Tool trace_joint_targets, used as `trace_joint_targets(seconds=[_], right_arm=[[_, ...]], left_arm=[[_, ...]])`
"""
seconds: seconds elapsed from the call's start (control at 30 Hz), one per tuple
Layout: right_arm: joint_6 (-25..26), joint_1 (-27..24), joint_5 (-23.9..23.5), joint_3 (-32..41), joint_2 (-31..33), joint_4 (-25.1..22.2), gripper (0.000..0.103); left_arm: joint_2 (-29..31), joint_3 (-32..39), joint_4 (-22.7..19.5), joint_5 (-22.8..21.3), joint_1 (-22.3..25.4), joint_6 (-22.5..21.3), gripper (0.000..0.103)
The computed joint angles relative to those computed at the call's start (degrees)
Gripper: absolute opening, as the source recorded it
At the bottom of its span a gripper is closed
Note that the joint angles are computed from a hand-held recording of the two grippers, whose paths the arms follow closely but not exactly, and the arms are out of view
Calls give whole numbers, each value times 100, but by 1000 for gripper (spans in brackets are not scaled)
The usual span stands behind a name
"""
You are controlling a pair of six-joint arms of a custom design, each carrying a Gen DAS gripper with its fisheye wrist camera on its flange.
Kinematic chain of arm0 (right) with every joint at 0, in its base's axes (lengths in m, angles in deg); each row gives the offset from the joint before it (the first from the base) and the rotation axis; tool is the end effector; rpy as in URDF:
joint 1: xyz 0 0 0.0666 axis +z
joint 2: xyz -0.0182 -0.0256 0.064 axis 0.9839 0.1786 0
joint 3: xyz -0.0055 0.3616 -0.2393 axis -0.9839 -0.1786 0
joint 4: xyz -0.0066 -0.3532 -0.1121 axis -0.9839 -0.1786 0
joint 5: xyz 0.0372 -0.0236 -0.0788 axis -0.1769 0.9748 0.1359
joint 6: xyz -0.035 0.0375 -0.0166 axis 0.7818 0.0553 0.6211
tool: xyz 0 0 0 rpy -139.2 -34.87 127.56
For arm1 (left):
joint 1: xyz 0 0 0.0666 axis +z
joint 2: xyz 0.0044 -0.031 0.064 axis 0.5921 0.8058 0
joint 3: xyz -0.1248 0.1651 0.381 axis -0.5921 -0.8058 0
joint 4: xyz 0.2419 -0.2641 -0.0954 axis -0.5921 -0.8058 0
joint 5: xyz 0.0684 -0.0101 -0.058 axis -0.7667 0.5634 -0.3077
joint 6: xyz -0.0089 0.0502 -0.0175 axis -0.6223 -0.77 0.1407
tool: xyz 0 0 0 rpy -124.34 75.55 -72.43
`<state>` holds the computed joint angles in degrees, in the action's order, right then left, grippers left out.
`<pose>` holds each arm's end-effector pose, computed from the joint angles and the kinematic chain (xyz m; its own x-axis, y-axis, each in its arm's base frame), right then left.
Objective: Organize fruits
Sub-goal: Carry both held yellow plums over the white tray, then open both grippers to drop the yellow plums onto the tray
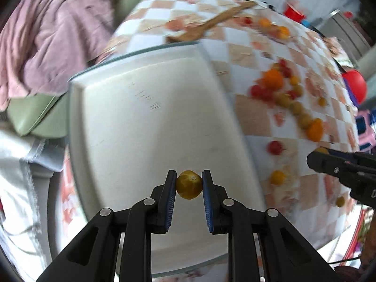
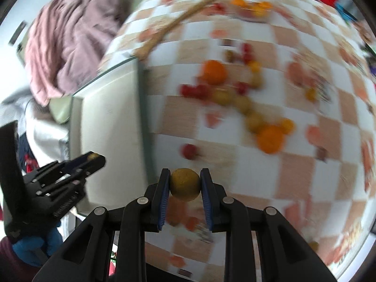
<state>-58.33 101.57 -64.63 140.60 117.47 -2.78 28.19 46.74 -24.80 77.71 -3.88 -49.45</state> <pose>0.3313 0.1413 0.4844 -0.9928 -0.0146 -0.1189 -0.0489 0.9555 0.2909 0.3163 -0.2647 0.4742 -0.9754 0.0850 -0.2033 0.0993 0.9932 -0.0611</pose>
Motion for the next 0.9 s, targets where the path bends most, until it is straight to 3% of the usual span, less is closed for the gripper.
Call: trace_joint_targets(seconds=[0.4,0.77,0.83,0.87,0.9], right_arm=[[208,793,-199,507,1105,316,28],[378,974,-125,673,1594,245,29],[391,990,-147,704,1645,218,42],[398,997,-144,718,1660,215,48],[382,992,-174,726,1660,247,55]], left_arm=[[-429,-1023,255,-118,276,186,23],[-389,-977,140,-615,6,-47,25],[-345,-920,67,-664,-15,-43,50],[-358,-904,48,-735,-63,18,78],[-412,-920,106,-888,-115,68,81]])
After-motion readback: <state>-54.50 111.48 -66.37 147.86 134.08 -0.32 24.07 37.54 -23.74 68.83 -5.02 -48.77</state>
